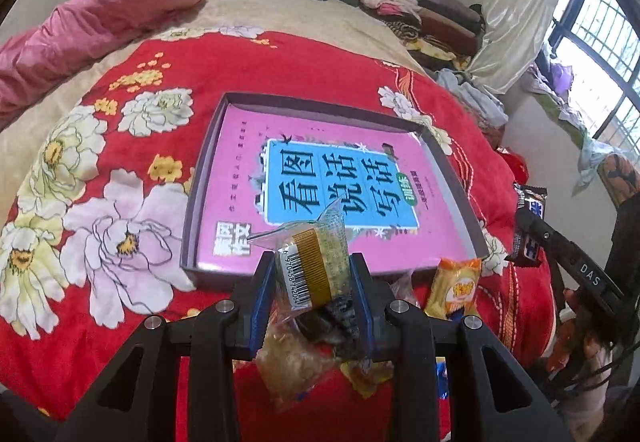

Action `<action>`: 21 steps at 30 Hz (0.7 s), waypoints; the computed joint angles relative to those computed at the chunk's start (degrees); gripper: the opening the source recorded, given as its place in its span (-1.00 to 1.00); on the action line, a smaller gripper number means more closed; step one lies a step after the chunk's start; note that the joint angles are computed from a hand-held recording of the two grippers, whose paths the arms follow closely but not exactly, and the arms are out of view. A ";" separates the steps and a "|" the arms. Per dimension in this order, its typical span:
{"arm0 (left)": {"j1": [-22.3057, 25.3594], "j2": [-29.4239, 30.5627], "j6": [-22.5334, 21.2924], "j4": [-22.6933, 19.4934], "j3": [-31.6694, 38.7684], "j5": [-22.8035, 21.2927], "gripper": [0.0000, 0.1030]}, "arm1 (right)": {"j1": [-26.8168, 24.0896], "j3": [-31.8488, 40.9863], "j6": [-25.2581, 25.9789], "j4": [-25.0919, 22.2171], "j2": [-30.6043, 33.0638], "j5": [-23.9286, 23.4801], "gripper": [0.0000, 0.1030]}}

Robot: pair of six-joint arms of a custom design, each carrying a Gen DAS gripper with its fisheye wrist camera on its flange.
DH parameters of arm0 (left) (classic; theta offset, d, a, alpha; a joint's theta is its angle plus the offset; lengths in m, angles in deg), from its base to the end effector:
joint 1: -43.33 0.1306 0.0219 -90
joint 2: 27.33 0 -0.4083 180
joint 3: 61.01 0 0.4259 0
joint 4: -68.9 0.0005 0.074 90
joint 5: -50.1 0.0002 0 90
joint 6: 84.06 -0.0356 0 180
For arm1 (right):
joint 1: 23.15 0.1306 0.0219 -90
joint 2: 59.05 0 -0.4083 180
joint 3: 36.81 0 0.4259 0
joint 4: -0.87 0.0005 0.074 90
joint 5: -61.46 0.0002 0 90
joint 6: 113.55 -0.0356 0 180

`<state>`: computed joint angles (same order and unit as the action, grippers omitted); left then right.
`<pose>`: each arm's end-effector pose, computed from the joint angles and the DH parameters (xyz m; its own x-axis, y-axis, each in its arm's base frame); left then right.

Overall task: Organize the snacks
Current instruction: 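Lift both held snacks and carry them over the pink tray box, then release the pastry packet into the tray with the left tool while the right releases the chocolate bar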

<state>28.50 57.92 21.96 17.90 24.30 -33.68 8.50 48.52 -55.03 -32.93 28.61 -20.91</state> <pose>0.4656 -0.1278 0.4529 -0.8099 -0.0694 -0.5824 0.1008 0.9617 -0.2548 0.4445 0.2678 0.4566 -0.6520 0.2061 -0.7297 -0.1036 0.9291 0.3550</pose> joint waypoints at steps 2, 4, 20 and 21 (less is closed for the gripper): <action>0.02 0.30 -0.20 0.05 0.40 -0.03 -0.28 | -0.15 0.30 0.26 0.16 0.37 -0.22 -0.64; -0.06 0.72 -0.46 -0.04 0.85 -0.38 -0.28 | -0.21 0.52 0.50 0.25 0.70 -0.41 -0.64; 0.16 6.63 -2.83 -0.55 4.80 -2.43 -0.28 | -1.80 2.70 0.97 0.65 4.25 -3.26 -0.64; 0.20 7.08 -2.84 -0.92 5.12 -2.45 -0.28 | -1.79 2.89 1.11 0.60 4.49 -3.46 -0.64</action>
<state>28.69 65.00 19.13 16.98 29.41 -36.14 6.70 51.42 -53.92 -32.33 33.10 -24.37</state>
